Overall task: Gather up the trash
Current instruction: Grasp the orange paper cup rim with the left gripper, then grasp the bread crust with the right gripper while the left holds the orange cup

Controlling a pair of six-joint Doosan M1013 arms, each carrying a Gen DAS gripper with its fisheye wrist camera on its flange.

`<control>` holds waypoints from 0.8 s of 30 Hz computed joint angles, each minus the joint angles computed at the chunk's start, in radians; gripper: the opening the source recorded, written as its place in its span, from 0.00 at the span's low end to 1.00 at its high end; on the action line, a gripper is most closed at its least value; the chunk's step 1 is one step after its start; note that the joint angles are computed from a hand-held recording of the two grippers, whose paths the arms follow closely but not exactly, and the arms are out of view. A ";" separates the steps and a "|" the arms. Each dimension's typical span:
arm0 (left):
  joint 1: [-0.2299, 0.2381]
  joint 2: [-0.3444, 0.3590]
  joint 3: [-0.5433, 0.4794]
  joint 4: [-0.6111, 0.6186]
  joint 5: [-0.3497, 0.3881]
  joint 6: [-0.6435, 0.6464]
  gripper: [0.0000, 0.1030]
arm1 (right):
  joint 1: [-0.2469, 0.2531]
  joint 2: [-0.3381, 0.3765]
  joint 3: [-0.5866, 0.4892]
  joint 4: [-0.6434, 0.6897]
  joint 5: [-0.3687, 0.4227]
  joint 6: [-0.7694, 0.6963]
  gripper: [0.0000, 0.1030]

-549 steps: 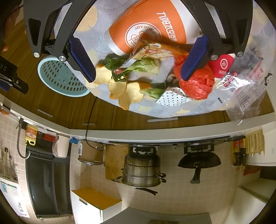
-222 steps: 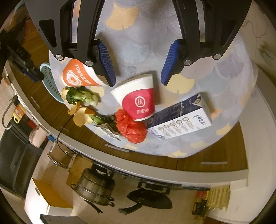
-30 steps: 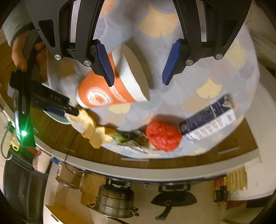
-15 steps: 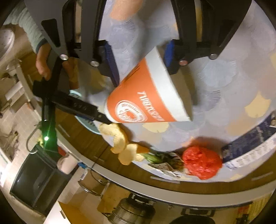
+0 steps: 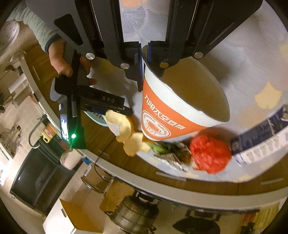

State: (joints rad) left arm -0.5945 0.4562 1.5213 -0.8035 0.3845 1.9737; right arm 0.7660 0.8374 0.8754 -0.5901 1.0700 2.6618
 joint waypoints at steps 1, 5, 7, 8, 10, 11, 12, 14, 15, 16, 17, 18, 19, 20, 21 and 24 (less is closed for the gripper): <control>-0.001 -0.004 0.002 0.024 -0.011 -0.017 0.02 | 0.000 0.003 -0.006 -0.002 0.000 -0.003 0.66; -0.009 -0.022 0.010 0.110 -0.047 -0.073 0.02 | 0.011 0.011 -0.020 -0.040 0.011 -0.002 0.41; -0.014 -0.028 0.011 0.156 -0.063 -0.104 0.02 | 0.023 0.012 -0.023 -0.090 0.028 0.007 0.32; -0.017 -0.029 0.010 0.184 -0.071 -0.126 0.02 | 0.027 0.012 -0.024 -0.101 0.037 0.009 0.29; -0.024 -0.032 0.008 0.221 -0.081 -0.151 0.02 | 0.032 0.001 -0.007 -0.108 0.029 0.018 0.26; -0.025 -0.034 0.007 0.229 -0.083 -0.152 0.02 | 0.035 -0.006 0.004 -0.114 0.025 0.025 0.25; -0.029 -0.036 0.005 0.248 -0.089 -0.163 0.02 | 0.040 -0.015 0.018 -0.126 0.023 0.038 0.25; -0.035 -0.038 0.002 0.278 -0.098 -0.179 0.02 | 0.050 -0.031 0.042 -0.158 0.026 0.066 0.25; -0.039 -0.039 -0.001 0.295 -0.105 -0.191 0.02 | 0.056 -0.041 0.055 -0.179 0.033 0.083 0.25; -0.042 -0.039 -0.004 0.310 -0.109 -0.203 0.02 | 0.058 -0.048 0.064 -0.191 0.036 0.094 0.25; -0.045 -0.038 -0.009 0.311 -0.110 -0.200 0.02 | 0.061 -0.058 0.076 -0.203 0.040 0.109 0.25; -0.048 -0.035 -0.017 0.310 -0.106 -0.195 0.02 | 0.063 -0.065 0.084 -0.210 0.044 0.119 0.25; -0.051 -0.032 -0.024 0.318 -0.104 -0.196 0.02 | 0.066 -0.075 0.095 -0.225 0.050 0.134 0.25; -0.056 -0.030 -0.031 0.336 -0.104 -0.208 0.02 | 0.068 -0.084 0.107 -0.242 0.058 0.149 0.25; -0.060 -0.026 -0.042 0.342 -0.099 -0.205 0.02 | 0.070 -0.091 0.116 -0.253 0.063 0.161 0.25; -0.075 -0.010 -0.076 0.353 -0.083 -0.187 0.02 | 0.072 -0.121 0.155 -0.283 0.071 0.198 0.25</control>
